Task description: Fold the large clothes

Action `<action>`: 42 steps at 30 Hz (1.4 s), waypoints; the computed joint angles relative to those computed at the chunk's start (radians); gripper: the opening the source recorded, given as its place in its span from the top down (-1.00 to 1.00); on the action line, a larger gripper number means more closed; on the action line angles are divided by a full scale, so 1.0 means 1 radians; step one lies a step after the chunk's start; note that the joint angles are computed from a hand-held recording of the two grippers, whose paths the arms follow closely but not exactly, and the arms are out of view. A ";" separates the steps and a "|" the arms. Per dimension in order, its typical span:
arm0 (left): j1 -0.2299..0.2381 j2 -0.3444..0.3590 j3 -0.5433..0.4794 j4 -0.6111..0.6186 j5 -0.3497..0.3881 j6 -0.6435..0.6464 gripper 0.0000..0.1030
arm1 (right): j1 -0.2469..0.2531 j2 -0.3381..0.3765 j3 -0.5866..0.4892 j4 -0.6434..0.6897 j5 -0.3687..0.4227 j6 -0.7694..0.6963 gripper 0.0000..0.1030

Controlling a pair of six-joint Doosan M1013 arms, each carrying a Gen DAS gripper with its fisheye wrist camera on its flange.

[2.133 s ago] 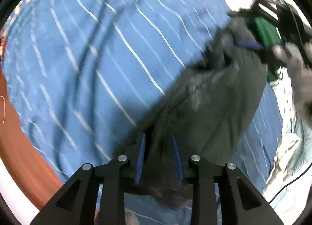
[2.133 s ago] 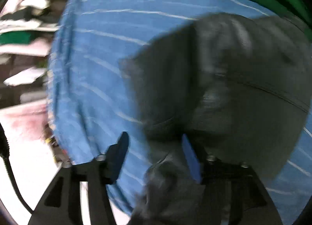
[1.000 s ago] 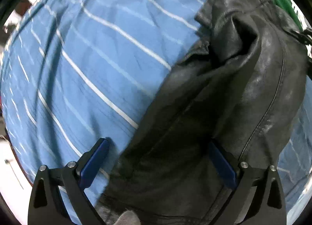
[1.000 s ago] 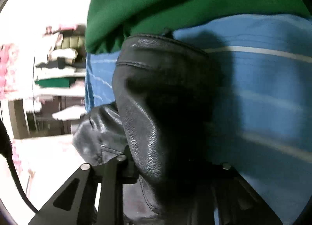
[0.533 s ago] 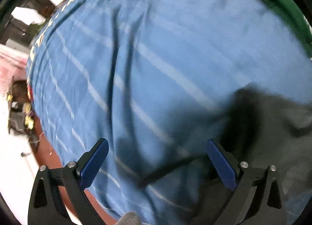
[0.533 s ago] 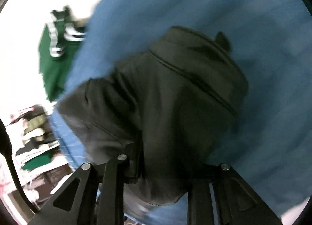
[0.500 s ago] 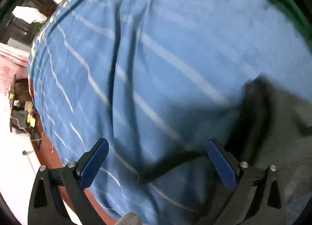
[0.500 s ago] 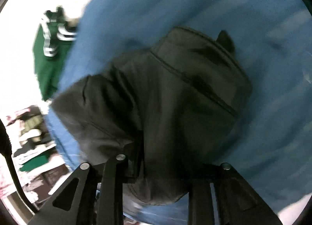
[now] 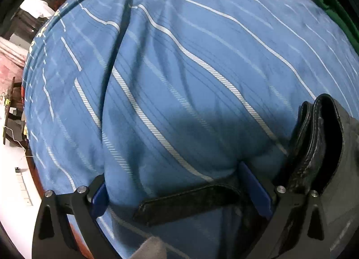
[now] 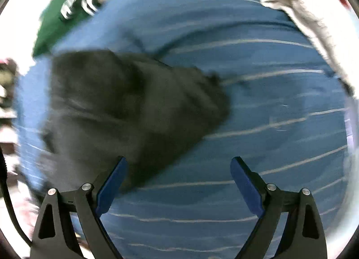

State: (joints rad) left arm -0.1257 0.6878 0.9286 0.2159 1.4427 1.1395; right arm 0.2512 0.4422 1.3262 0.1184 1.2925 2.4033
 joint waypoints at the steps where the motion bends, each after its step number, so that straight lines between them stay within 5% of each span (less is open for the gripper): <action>1: -0.004 0.007 -0.025 0.016 0.034 0.009 -1.00 | 0.005 0.013 -0.002 -0.020 0.049 -0.010 -0.83; 7: -0.065 -0.002 -0.114 0.159 0.094 0.095 -1.00 | 0.012 0.086 0.022 -0.016 0.106 -0.068 -1.00; 15: -0.186 0.051 -0.228 -0.064 0.097 0.216 -1.00 | -0.004 0.053 0.053 0.004 0.082 -0.073 -1.00; 19: -0.251 0.135 -0.303 -0.069 0.086 0.292 -1.00 | -0.027 -0.013 0.091 0.026 0.090 -0.024 -0.07; 22: -0.270 0.201 -0.355 -0.007 0.120 0.295 -1.00 | -0.047 -0.082 0.129 0.014 0.033 0.069 -0.08; 28: -0.215 0.186 -0.379 -0.112 0.144 0.288 -1.00 | -0.066 -0.148 0.134 0.067 -0.174 0.059 -0.09; 32: -0.178 0.190 -0.416 -0.096 0.147 0.226 -1.00 | -0.069 -0.030 0.015 0.336 -0.261 -0.235 -0.08; 35: -0.162 0.256 -0.519 -0.067 0.187 0.241 -1.00 | -0.043 0.092 -0.131 0.369 -0.270 -0.325 -0.07; 39: -0.149 0.343 -0.645 -0.092 0.242 0.262 -1.00 | -0.036 0.240 -0.326 0.188 -0.108 -0.245 -0.03; 42: -0.138 0.353 -0.667 -0.105 0.255 0.272 -1.00 | -0.049 0.292 -0.398 0.221 -0.029 -0.231 -0.03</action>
